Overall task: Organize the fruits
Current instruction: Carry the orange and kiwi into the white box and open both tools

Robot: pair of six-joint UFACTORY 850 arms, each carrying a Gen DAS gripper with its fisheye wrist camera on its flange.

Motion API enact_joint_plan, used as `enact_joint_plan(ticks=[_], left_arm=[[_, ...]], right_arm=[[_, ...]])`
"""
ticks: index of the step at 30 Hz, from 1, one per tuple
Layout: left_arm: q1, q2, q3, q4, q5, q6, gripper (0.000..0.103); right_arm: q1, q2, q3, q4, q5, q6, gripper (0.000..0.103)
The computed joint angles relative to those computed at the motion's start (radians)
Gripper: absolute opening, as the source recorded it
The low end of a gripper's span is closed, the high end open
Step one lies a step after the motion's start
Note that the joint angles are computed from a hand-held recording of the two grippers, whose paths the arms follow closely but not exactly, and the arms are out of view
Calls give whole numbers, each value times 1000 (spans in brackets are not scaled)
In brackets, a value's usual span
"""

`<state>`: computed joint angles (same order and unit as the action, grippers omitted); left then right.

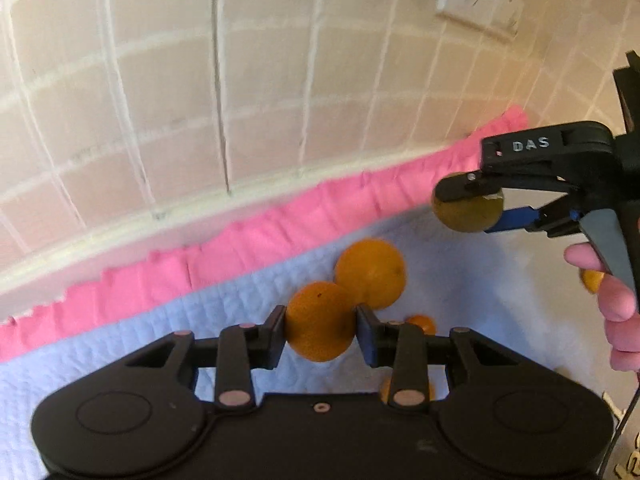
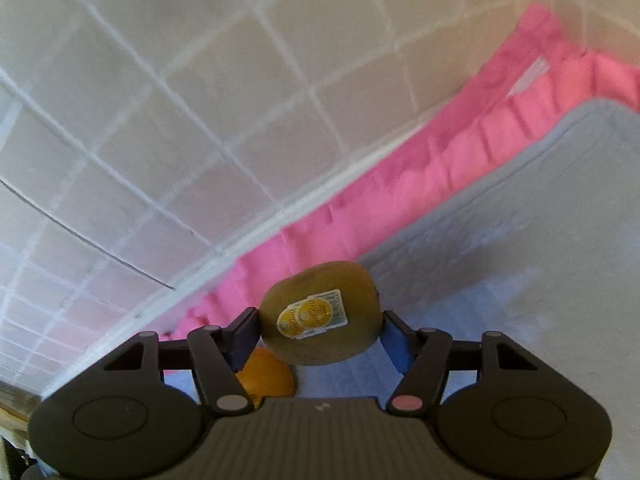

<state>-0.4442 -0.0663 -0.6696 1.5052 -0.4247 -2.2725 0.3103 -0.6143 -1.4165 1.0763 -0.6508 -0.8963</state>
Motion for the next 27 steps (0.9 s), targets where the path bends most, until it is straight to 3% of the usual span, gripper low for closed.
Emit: enact_joint_plan(ticks=[4,8,17,22,27], left_arm=[[-60,26,-24,-42,-33,41,43],[-145,7,-93,-113,-122,167,43],[-247,-122,-321,-83,-141,257,43],[-257,-226,-457,28,-5,199,43],[-287,-380,-658,0,104,316,43]], right_arm=[[-54,93,85,92,-9,-96,67],[-136,191,181,184,-36,-201,67],[-363,301,287,258,-23,-310,67],[-476,309,315,226,43,-319,67],[-585,275,294,158,104,-290,67]])
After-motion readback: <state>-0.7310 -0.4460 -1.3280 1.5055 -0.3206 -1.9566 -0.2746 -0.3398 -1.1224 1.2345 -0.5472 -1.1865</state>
